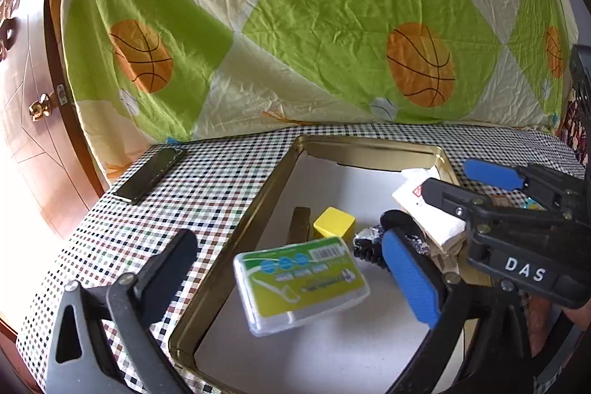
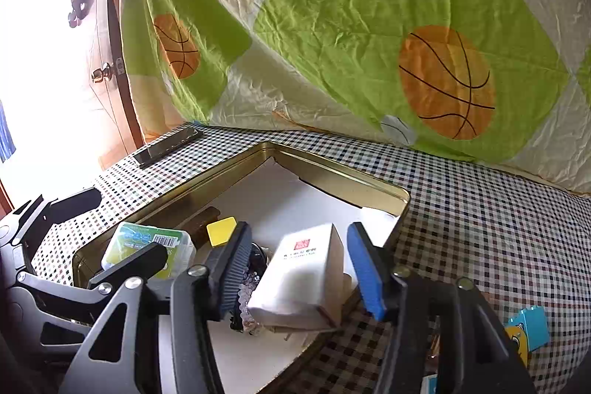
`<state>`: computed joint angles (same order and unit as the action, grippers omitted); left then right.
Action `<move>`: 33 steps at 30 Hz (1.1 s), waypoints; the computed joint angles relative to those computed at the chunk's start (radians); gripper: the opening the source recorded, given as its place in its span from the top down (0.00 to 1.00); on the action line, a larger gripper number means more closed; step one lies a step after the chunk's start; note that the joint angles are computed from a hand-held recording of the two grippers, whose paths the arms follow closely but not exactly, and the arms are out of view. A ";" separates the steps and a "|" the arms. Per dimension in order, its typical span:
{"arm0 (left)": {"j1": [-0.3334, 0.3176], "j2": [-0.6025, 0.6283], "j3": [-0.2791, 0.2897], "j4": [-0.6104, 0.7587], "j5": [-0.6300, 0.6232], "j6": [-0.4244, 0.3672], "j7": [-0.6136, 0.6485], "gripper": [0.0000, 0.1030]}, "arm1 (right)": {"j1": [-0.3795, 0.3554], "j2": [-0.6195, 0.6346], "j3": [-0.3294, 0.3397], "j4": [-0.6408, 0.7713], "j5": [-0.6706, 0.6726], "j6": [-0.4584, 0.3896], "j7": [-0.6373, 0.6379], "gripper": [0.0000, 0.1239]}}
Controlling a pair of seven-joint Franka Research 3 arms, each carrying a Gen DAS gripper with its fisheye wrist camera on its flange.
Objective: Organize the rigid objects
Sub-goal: 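Lower both boxes into the tin and open both tools, then move both tools back to the pile toward the yellow face toy and sun cube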
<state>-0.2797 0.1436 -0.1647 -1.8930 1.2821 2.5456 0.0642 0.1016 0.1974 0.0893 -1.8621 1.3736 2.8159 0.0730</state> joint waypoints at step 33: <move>-0.183 0.180 0.029 0.200 0.058 0.027 -0.080 0.01 | -0.154 -0.005 -0.095 -0.086 -0.420 -0.054 0.419 0.53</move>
<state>-0.4623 0.3233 -0.1362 -1.6927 1.3397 2.5723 -0.0162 -0.0522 0.1919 -0.0057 -1.9480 0.9534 2.7617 0.4918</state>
